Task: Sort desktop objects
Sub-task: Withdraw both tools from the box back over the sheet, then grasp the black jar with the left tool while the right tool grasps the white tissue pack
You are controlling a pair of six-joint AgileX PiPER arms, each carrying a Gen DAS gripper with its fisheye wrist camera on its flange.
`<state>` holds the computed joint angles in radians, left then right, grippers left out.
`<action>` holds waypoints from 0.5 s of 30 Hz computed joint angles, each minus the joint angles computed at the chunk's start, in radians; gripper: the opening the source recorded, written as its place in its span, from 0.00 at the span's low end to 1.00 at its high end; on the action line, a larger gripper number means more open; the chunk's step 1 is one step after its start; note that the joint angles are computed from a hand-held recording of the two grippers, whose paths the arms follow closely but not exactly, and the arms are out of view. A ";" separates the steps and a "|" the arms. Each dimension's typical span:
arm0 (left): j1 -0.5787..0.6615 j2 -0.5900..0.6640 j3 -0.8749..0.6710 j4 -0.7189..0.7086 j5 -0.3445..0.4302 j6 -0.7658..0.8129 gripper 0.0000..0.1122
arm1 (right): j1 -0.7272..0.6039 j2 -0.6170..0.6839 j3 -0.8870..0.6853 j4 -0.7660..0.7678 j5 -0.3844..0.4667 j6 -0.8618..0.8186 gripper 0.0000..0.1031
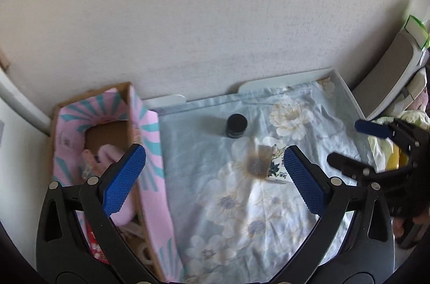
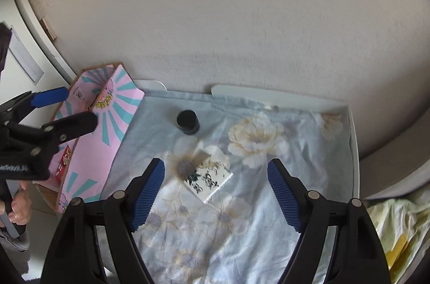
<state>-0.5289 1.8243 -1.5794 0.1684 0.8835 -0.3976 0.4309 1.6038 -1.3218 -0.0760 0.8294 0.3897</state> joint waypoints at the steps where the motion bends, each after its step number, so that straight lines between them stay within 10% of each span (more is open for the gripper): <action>1: -0.001 0.024 -0.020 -0.008 0.002 0.001 0.91 | -0.008 -0.005 0.028 0.012 -0.017 -0.002 0.73; 15: -0.003 0.389 -0.321 0.036 0.051 -0.070 0.91 | 0.022 0.133 0.122 0.100 -0.179 0.033 0.73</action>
<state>-0.5316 2.2131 -1.9000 0.2048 0.9346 -0.4675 0.4530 1.7367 -1.1996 0.0241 0.6505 0.4226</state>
